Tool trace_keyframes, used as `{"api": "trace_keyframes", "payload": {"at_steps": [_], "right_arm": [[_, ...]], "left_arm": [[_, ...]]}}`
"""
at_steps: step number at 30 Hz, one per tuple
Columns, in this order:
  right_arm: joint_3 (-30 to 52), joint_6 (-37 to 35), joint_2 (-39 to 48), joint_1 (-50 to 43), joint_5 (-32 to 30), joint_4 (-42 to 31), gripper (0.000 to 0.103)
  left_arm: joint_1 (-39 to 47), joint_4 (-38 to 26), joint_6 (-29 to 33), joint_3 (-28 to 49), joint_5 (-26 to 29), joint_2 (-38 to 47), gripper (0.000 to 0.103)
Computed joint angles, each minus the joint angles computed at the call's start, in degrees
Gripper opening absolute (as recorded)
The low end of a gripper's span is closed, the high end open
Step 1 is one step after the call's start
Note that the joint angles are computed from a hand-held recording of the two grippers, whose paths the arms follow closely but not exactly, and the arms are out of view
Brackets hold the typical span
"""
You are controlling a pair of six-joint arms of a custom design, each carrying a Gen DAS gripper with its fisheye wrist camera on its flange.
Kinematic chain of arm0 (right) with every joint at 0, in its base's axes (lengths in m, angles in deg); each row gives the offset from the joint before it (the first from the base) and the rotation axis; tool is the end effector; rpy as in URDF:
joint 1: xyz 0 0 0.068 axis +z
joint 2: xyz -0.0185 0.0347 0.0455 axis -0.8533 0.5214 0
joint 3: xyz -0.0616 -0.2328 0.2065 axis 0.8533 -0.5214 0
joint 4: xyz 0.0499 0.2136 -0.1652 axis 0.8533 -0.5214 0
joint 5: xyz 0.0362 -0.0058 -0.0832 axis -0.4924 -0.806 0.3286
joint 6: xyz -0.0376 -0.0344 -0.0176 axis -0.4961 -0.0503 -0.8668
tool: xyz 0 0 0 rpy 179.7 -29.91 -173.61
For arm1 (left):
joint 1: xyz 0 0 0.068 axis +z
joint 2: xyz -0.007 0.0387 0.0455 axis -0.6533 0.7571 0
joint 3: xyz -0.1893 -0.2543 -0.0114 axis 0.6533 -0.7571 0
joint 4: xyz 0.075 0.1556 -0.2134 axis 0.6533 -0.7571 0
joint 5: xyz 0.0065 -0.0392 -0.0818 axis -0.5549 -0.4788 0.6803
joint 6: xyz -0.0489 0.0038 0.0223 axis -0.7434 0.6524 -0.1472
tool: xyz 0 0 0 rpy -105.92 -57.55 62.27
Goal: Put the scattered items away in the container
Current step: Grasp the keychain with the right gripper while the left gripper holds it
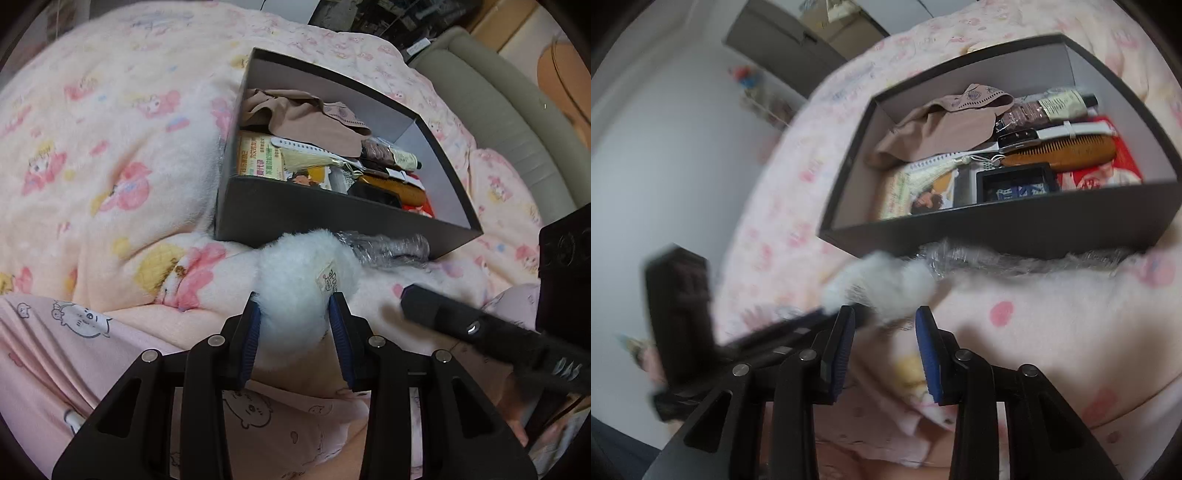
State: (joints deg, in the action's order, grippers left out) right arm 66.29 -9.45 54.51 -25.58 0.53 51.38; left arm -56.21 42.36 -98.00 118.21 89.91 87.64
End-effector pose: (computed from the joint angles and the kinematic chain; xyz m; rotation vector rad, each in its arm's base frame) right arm 0.2994 0.2108 0.2252 -0.0789 2.5623 1.0235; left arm 0.2828 -0.0855 0.2248 -0.0348 2.6635 -0.4730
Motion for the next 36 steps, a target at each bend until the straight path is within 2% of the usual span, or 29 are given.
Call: {"api": "trace_keyframes", "payload": {"at_steps": [3,5,8,12,15,19,23,27,30,32,34,36], "right_arm": [[0.2,-0.5,0.1,-0.5,2.4,-0.5,0.031],[-0.4,-0.4,0.5,-1.3,1.6,0.5,0.031],[-2.4,0.4,0.1,-2.4,1.0,2.9,0.031],[-5.9,2.3,-1.8,-4.6,1.1,5.2,0.031],[-8.1,4.7,-4.2,-5.6,3.9,6.7,0.031],[-10.5,5.5,-8.4,-5.8,10.1,8.1,0.031],[-11.1,5.2,-8.6,-6.4,8.3,8.3,0.031],[-10.7,3.1,-7.8,-5.3,5.2,8.8,0.031],[-7.9,-2.5,-6.1,-2.6,4.3,5.4,0.031],[-6.2,-6.1,-4.7,-0.4,3.6,3.1,0.032],[-4.3,-8.3,-3.0,1.8,5.4,0.5,0.032],[-4.0,-6.6,-2.1,2.9,9.2,-0.4,0.032]], "left_arm": [[-2.2,-1.0,1.0,1.3,-2.2,0.1,0.038],[-3.1,-1.4,1.4,2.2,-1.6,0.6,0.038],[-2.5,-1.1,0.8,3.6,4.0,1.6,0.038],[-3.8,-0.8,0.7,5.1,5.4,1.7,0.038],[-4.3,-0.7,0.6,6.4,11.0,3.4,0.038],[-4.1,0.9,-1.5,6.3,14.1,3.4,0.038],[-1.3,4.5,-4.7,5.0,19.3,3.1,0.038],[-1.4,3.3,-6.7,5.8,12.9,2.5,0.038],[0.2,3.2,-8.4,5.2,11.0,1.3,0.038],[0.4,0.1,-8.1,5.8,7.5,1.3,0.038],[0.1,-2.9,-7.3,6.3,4.3,1.8,0.038],[-0.1,-4.1,-6.6,5.9,3.5,2.6,0.038]]}}
